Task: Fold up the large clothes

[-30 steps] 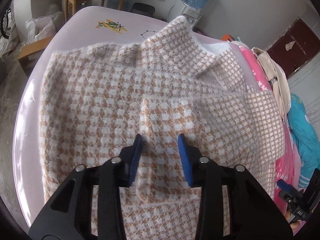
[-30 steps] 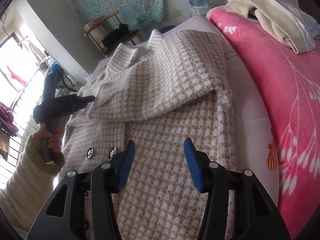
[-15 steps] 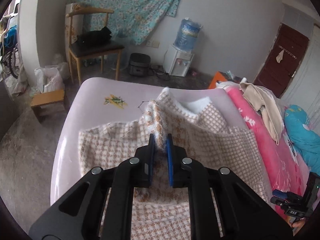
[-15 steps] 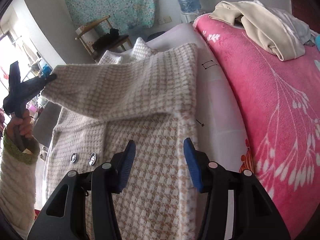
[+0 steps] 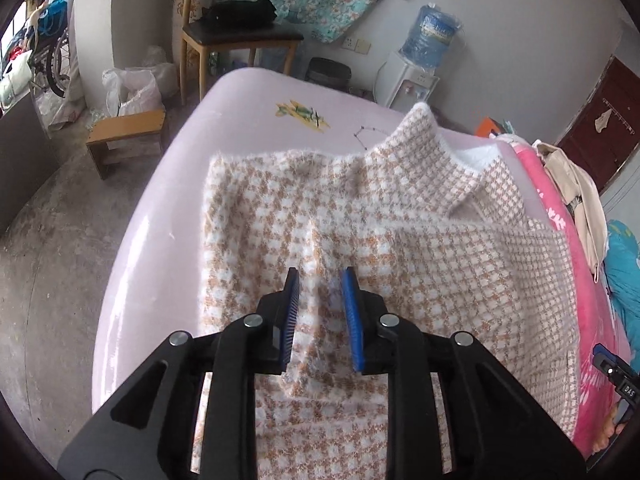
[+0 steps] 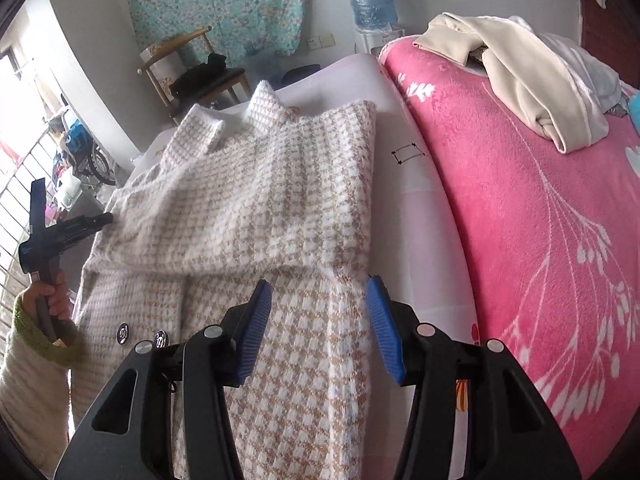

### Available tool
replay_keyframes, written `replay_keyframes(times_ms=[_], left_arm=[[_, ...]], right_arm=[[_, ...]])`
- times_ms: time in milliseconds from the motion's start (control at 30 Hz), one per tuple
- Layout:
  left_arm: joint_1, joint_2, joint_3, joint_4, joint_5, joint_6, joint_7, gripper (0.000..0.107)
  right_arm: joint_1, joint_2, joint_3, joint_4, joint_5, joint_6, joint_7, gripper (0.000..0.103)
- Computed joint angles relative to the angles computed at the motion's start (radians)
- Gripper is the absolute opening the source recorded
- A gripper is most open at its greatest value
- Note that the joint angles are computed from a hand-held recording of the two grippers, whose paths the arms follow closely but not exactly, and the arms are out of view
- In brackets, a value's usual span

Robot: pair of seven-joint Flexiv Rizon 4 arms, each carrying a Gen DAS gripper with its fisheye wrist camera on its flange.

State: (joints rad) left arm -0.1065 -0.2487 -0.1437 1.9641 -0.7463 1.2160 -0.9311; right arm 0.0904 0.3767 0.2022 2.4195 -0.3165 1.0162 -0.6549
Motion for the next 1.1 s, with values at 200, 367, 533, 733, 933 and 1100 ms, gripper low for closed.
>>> replay_keyframes(times_ms=[200, 367, 533, 733, 933, 1100], left_arm=[[-0.029, 0.029, -0.028, 0.017, -0.117, 0.007, 0.149, 0.025], [-0.058, -0.032, 0.012, -0.014, 0.067, -0.032, 0.002, 0.025], [-0.032, -0.03, -0.028, 0.008, 0.013, -0.011, 0.059, 0.025], [-0.043, -0.052, -0.002, -0.029, 0.081, 0.001, 0.008, 0.029], [-0.024, -0.04, -0.021, -0.02, 0.1, 0.023, 0.012, 0.03], [-0.019, 0.001, -0.089, 0.015, -0.059, 0.037, 0.203, 0.031]], right_arm=[[-0.008, -0.158, -0.031, -0.115, -0.127, 0.028, -0.079, 0.043], [-0.012, -0.332, -0.092, -0.202, -0.126, 0.018, -0.137, 0.031], [-0.02, -0.369, -0.118, -0.251, 0.074, 0.038, -0.254, 0.015], [-0.035, -0.419, -0.142, -0.302, -0.14, -0.006, -0.126, 0.017], [-0.001, -0.429, -0.139, -0.342, -0.257, -0.129, -0.039, 0.019], [0.054, -0.424, -0.07, -0.35, -0.079, 0.069, -0.232, 0.027]])
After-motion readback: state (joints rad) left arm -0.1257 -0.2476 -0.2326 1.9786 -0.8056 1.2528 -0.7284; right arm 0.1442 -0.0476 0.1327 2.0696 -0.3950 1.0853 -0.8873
